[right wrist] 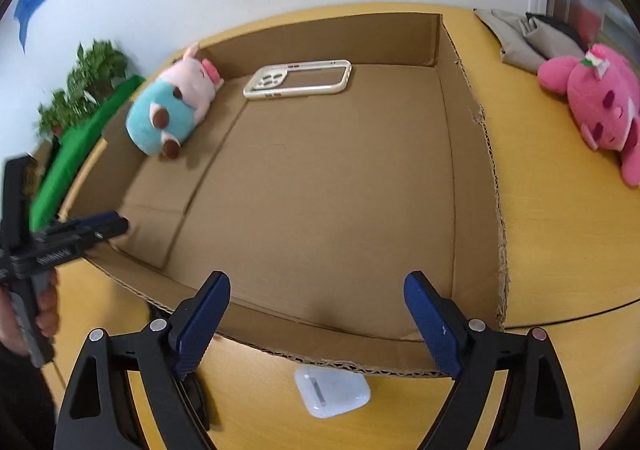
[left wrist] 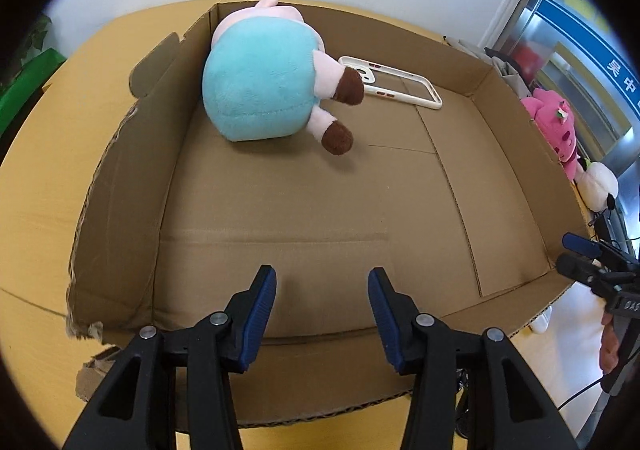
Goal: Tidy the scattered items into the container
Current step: 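Open the left gripper to drop the phone case into the box, then move the left gripper back toward the black sunglasses on the table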
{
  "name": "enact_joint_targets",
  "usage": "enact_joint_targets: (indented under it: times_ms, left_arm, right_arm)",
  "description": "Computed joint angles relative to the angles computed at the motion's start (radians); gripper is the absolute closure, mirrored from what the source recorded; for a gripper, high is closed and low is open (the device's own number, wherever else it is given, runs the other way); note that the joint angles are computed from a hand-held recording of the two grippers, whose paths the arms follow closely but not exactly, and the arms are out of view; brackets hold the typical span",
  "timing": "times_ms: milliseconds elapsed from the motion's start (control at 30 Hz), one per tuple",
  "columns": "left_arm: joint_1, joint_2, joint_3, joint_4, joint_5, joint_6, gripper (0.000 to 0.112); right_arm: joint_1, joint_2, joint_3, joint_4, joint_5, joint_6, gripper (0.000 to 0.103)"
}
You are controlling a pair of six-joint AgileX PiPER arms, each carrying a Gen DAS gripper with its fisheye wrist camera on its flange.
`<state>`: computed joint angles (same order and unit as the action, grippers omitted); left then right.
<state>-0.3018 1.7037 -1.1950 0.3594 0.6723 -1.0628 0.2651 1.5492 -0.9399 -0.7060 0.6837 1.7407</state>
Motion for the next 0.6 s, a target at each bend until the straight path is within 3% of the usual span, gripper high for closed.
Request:
enact_joint_targets:
  times_ms: [100, 300, 400, 467, 533, 600]
  left_arm:
    - [-0.041, -0.021, 0.032, 0.042, 0.009, -0.06, 0.065]
    - [-0.133, -0.042, 0.061, 0.196, 0.118, -0.249, 0.065]
    - [-0.224, -0.049, 0.037, 0.322, 0.259, -0.375, 0.065]
    - [-0.302, -0.05, 0.0, 0.399, 0.378, -0.438, 0.057]
    - [-0.365, -0.053, -0.024, 0.458, 0.457, -0.486, 0.042]
    - [-0.419, -0.056, -0.048, 0.504, 0.516, -0.52, 0.038]
  right_arm:
    - [-0.015, 0.006, 0.013, -0.012, 0.015, -0.012, 0.01]
    - [0.034, 0.027, -0.005, -0.063, 0.083, 0.078, 0.007]
    - [0.078, 0.007, -0.004, -0.113, 0.14, 0.146, 0.007]
    - [0.135, 0.007, -0.044, -0.139, 0.255, 0.171, 0.007]
    - [0.189, 0.019, -0.094, -0.16, 0.337, 0.179, 0.003]
    - [0.224, 0.037, -0.144, -0.175, 0.387, 0.162, 0.002]
